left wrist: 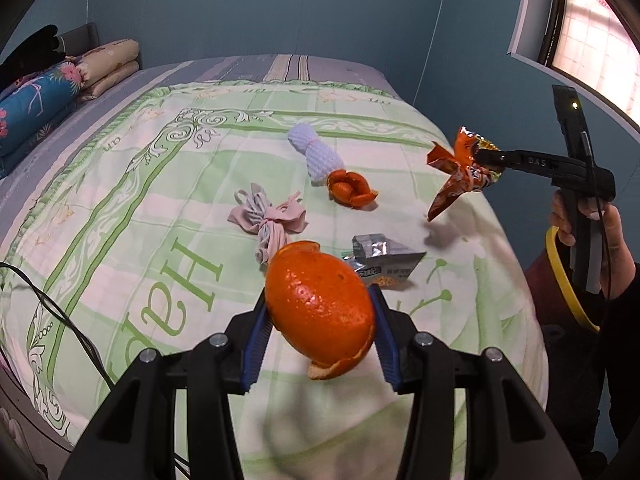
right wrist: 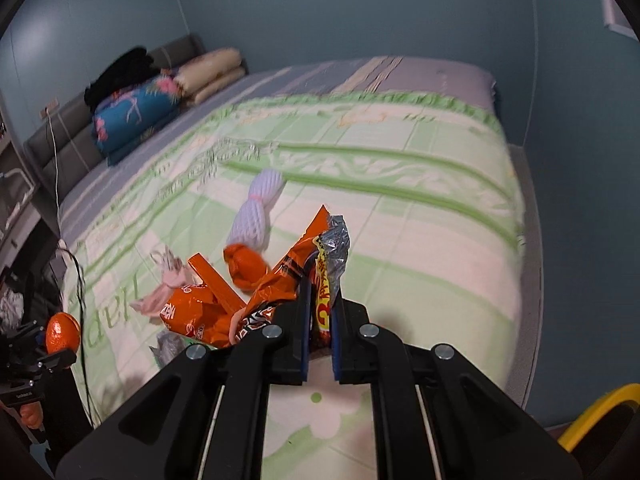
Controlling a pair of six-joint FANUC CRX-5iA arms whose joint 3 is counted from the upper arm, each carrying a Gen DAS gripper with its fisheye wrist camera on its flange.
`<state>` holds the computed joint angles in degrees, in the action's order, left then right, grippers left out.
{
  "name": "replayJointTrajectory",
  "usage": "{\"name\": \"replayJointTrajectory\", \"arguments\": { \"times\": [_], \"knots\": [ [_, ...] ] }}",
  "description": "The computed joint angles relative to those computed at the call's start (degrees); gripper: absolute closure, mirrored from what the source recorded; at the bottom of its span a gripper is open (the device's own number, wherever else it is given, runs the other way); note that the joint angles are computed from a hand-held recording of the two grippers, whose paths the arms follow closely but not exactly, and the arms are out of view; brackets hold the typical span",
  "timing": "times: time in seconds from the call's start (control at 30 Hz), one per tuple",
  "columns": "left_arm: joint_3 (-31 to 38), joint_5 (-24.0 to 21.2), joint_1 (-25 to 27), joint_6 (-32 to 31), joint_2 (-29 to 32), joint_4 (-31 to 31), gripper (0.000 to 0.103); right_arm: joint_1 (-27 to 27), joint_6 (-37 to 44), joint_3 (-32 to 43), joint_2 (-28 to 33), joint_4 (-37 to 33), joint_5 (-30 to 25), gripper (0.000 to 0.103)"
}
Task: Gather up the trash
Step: 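Carry orange peel and snack wrapper to the bin and open both grippers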
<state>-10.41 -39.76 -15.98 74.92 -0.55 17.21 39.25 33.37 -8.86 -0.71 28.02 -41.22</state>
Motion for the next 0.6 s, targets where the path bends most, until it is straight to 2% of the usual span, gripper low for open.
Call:
{"name": "replayJointTrajectory", "arguments": {
  "times": [0.2, 0.33, 0.43, 0.6],
  "knots": [
    [0.3, 2.3, -1.2, 0.1, -2.6, -0.3, 0.059, 1.6, -9.2, -5.9, -7.1, 9.8, 1.3, 0.096],
    [2.8, 3.8, -3.5, 4.0, -3.8, -5.4, 0.059, 3.3, -15.2, -9.3, -11.8, 17.0, 0.7, 0.096],
    [5.2, 4.5, -5.8, 7.4, -4.4, -9.2, 0.059, 4.9, -19.4, -11.6, -15.2, 21.9, -1.1, 0.096],
    [8.8, 4.8, -9.3, 9.8, -4.1, -11.8, 0.059, 8.2, -24.9, -14.8, -20.5, 28.3, -6.4, 0.096]
  ]
}}
